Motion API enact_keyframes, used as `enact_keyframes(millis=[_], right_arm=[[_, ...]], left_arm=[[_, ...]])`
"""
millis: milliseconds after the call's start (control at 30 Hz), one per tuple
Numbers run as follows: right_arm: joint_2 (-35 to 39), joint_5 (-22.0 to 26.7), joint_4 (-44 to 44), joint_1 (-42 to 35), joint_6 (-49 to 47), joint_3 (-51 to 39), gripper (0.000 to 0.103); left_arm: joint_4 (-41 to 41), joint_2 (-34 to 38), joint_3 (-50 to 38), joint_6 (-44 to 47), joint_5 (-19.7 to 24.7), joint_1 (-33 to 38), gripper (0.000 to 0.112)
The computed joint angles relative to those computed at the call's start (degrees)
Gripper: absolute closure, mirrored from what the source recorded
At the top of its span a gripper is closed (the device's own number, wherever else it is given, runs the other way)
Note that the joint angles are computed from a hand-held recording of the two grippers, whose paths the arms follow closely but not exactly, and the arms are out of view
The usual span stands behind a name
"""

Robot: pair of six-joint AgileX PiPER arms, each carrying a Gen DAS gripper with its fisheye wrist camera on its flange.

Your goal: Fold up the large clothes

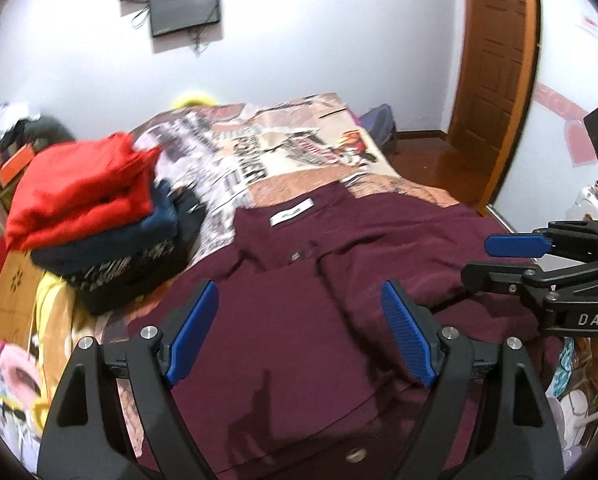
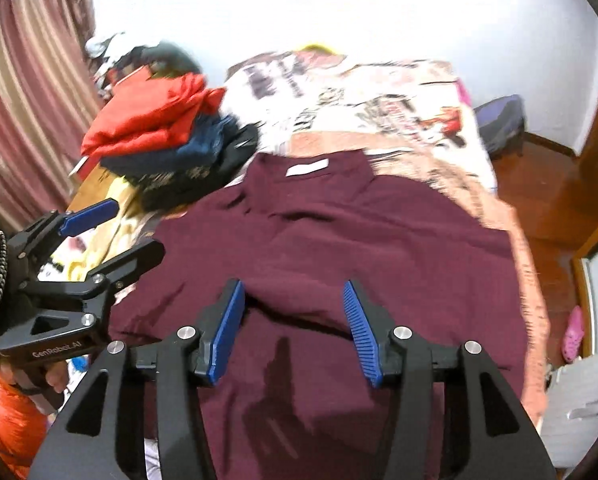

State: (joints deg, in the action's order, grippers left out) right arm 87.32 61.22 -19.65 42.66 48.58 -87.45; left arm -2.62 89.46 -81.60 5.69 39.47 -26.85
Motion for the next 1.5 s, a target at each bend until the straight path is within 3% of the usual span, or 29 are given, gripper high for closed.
enact_keyframes(millis=[467,733,867,1033,1067,1100,1300,1500], right_arm=[[-15.11,7.43,-9.92,-4.04,12.15,15.88,0.055],[-18.03,5.36,-6.41,-6.31,14.38,22.3,0.055],[-18.51,3.28,-4.55,-7.05,14.82,24.79,0.055],[-18.26,1.86,-2.1,-8.36,13.69,26.0,0.055],[-18.17,1.65,-1.82,-8.53,13.52,26.03,0.055],[-18.02,1.55,-1.63,-8.62,13.35,25.97,0.055],[-16.21,1.6,-2.38,-8.62,12.26,23.91,0.055],[-13.33,0.77,-2.83,-8.02,11.77,21.84,0.055]], left_arm=[[2.39,14.92,-18.28,3.96,9.0,-13.48,0.024],[5.39,24.98,-25.63,8.95,16.0,-19.19,0.027],[5.3,27.2,-26.41,9.67,15.8,-19.56,0.04],[0.74,26.32,-26.44,9.68,14.55,-16.81,0.08],[0.11,26.2,-26.64,9.24,14.33,-16.14,0.099],[-0.82,26.32,-27.5,9.35,14.99,-15.35,0.103],[-4.19,17.75,-20.91,9.5,8.33,-9.83,0.108],[-6.9,11.2,-15.4,8.38,5.25,-1.08,0.108]])
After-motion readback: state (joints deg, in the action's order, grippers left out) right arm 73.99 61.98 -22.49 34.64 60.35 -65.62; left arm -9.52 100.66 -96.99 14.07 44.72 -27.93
